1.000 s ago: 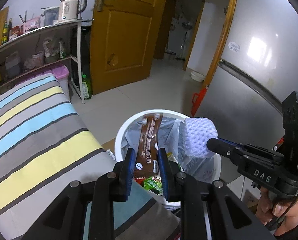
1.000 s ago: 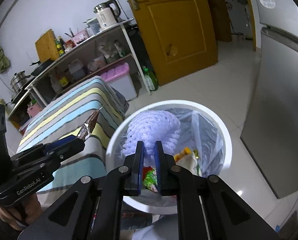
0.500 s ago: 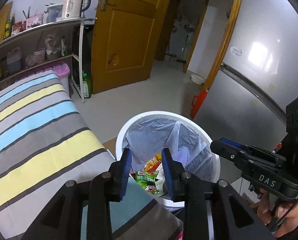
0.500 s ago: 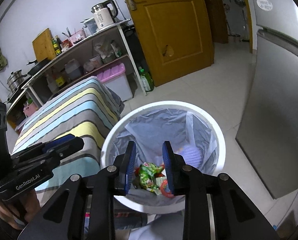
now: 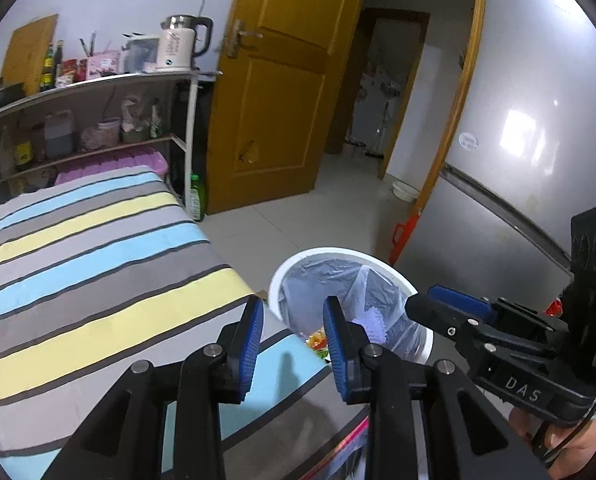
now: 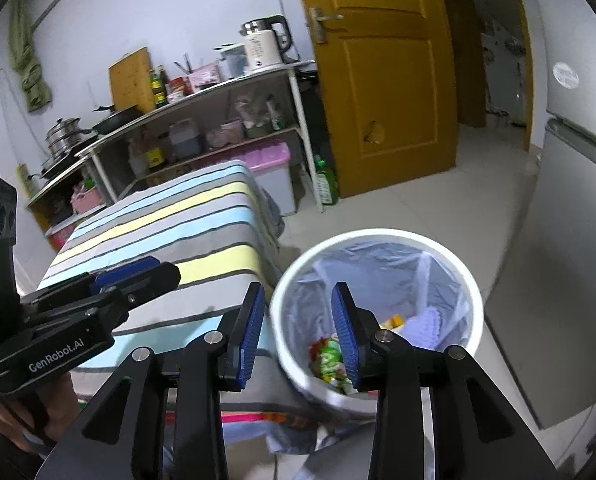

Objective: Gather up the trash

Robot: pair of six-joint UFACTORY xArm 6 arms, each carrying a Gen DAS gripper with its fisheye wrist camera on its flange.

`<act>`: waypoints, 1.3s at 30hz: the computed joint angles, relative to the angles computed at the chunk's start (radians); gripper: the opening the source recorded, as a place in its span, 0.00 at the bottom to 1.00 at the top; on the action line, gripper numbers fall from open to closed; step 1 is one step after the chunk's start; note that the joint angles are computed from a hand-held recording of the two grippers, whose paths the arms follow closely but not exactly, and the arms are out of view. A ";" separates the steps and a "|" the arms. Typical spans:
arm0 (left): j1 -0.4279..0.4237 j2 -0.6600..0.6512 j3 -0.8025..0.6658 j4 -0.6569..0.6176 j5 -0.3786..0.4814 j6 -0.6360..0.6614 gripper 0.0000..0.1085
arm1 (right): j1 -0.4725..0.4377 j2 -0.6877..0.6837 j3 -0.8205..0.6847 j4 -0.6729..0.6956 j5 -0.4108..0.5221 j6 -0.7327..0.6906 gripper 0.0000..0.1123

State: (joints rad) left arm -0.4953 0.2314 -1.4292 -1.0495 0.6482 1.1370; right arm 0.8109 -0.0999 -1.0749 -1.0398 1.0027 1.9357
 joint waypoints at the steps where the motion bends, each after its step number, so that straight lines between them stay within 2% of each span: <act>1: 0.003 -0.009 0.011 -0.008 -0.004 0.007 0.28 | 0.011 0.013 -0.018 -0.006 0.007 -0.004 0.32; 18: 0.098 -0.224 0.253 -0.092 -0.077 0.133 0.29 | 0.132 0.149 -0.180 -0.065 0.095 -0.012 0.38; 24: 0.117 -0.286 0.328 -0.115 -0.105 0.162 0.33 | 0.165 0.161 -0.191 -0.067 0.117 -0.015 0.38; 39: 0.140 -0.321 0.386 -0.149 -0.156 0.176 0.34 | 0.187 0.183 -0.217 -0.072 0.133 -0.023 0.39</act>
State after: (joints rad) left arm -0.3556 -0.0900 -1.0428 -1.1986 0.4926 1.3128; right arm 0.9978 0.0827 -1.2916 -1.1115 1.1358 1.9125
